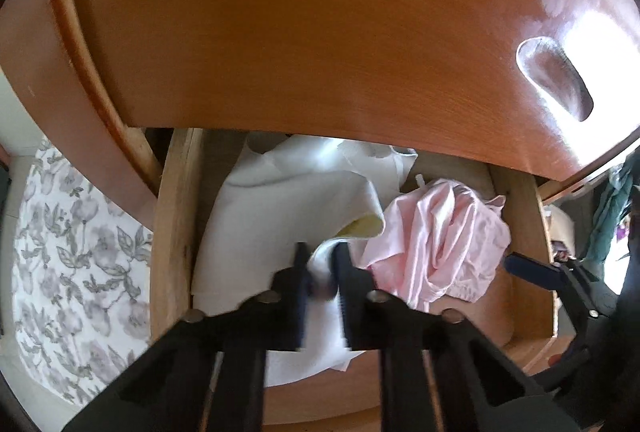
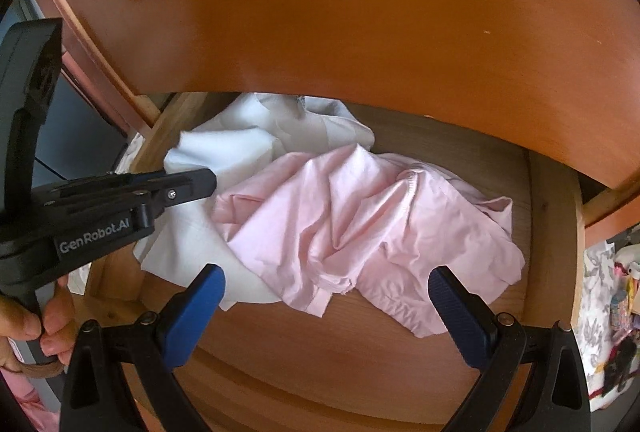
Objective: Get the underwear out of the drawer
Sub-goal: 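Grasp the white cloth with the left gripper while the right gripper grasps the pink garment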
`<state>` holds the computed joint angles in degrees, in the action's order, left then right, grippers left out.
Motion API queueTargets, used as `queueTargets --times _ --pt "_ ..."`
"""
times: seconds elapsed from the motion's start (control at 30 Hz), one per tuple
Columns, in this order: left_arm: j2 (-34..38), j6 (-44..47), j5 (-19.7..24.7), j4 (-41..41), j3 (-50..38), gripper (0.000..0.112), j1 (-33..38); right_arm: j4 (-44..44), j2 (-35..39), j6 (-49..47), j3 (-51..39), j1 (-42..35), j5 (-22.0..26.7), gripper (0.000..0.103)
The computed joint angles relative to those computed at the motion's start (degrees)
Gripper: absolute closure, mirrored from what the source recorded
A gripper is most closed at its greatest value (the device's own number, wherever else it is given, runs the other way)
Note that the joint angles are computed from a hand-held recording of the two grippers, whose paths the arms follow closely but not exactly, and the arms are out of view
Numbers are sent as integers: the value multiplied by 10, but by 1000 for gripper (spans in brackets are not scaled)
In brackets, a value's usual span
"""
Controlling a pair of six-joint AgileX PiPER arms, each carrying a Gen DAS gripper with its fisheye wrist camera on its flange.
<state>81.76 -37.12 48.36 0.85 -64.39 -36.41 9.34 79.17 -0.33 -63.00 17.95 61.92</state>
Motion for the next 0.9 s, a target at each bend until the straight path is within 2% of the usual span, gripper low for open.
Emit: queueTargets --times 0.23,0.37,0.47,0.77,0.83,0.9 --pt "-39 3 -30 -14 44 105 4 -10 38 29 -24 43 -7 1" --pt "-49 22 -30 -30 52 105 14 -43 58 58 -50 80 -4 3" --pt "-65 34 -35 -47 68 105 27 -53 75 67 -64 94 -5 9" --pt "-75 38 -33 -56 77 105 32 -78 135 92 -103 139 -4 19" --pt "-74 32 -38 -54 79 105 27 -83 148 101 -111 143 -2 25" --pt "-77 38 -40 -60 81 105 28 -88 158 112 -112 141 0 36"
